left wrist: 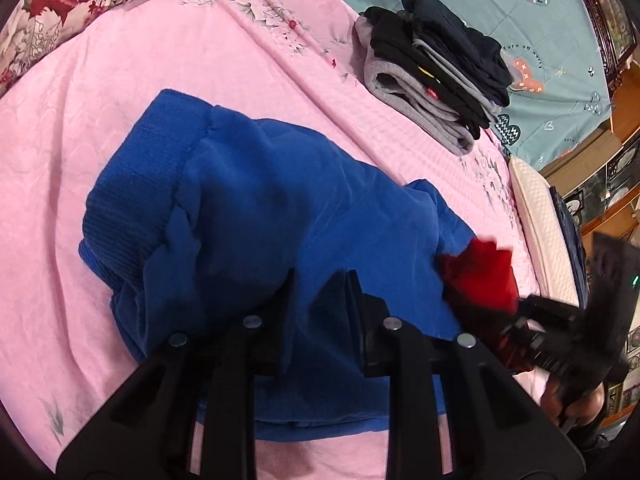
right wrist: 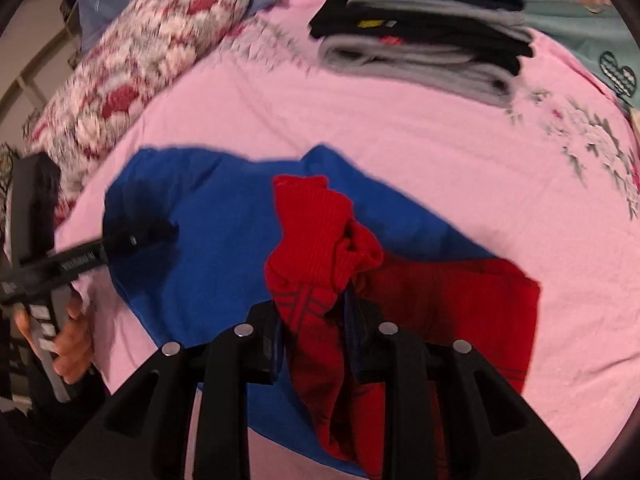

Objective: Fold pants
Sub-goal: 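Lay the red leg over the blue hip section and open the right tool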

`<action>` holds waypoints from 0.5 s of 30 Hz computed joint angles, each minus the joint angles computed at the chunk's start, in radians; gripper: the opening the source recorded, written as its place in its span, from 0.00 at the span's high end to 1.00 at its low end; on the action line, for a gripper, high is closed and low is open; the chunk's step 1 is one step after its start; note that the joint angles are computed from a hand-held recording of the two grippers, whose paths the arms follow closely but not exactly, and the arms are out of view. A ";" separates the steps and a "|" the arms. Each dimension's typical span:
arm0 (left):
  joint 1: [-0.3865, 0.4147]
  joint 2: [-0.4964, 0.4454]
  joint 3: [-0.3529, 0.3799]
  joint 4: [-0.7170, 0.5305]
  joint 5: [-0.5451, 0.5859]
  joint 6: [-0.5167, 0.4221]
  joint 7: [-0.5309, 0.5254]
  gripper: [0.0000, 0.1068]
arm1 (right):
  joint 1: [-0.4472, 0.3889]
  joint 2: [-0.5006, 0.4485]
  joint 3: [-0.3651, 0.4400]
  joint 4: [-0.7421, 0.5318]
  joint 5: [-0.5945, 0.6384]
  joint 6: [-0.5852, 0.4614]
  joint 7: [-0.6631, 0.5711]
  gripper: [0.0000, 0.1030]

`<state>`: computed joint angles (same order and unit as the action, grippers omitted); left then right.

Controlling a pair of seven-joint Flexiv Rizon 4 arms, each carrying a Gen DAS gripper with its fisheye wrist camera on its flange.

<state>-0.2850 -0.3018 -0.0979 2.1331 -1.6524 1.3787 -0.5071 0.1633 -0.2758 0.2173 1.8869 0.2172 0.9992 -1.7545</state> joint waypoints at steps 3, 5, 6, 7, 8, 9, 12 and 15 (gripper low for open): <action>-0.003 0.002 0.000 0.000 -0.013 -0.002 0.013 0.78 | 0.010 0.021 0.024 0.004 -0.005 -0.046 -0.035 0.48; -0.004 0.002 0.001 0.000 -0.015 -0.003 0.014 0.78 | -0.050 0.049 0.061 -0.076 0.171 -0.182 -0.154 0.47; -0.005 0.004 0.002 0.001 -0.023 -0.005 0.020 0.78 | -0.072 0.065 0.060 -0.111 0.254 -0.232 -0.194 0.43; -0.004 0.004 0.003 0.001 -0.027 -0.010 0.022 0.78 | -0.078 0.083 0.050 -0.122 0.298 -0.228 -0.212 0.43; -0.003 0.004 0.004 0.001 -0.034 -0.018 0.026 0.78 | -0.068 0.095 0.033 -0.116 0.301 -0.187 -0.206 0.43; -0.002 0.004 0.005 0.001 -0.039 -0.023 0.027 0.78 | -0.052 0.096 0.016 -0.107 0.287 -0.139 -0.185 0.43; -0.003 0.005 0.007 0.000 -0.047 -0.030 0.034 0.78 | -0.011 0.062 -0.032 -0.074 0.180 -0.035 -0.063 0.60; -0.004 0.004 0.009 0.000 -0.043 -0.029 0.033 0.78 | -0.042 0.001 -0.013 -0.125 0.230 -0.156 -0.076 0.84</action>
<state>-0.2891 -0.2982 -0.0891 2.1331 -1.6957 1.3494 -0.4737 0.1211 -0.2749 0.2039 1.7616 0.4473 0.8432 -1.8305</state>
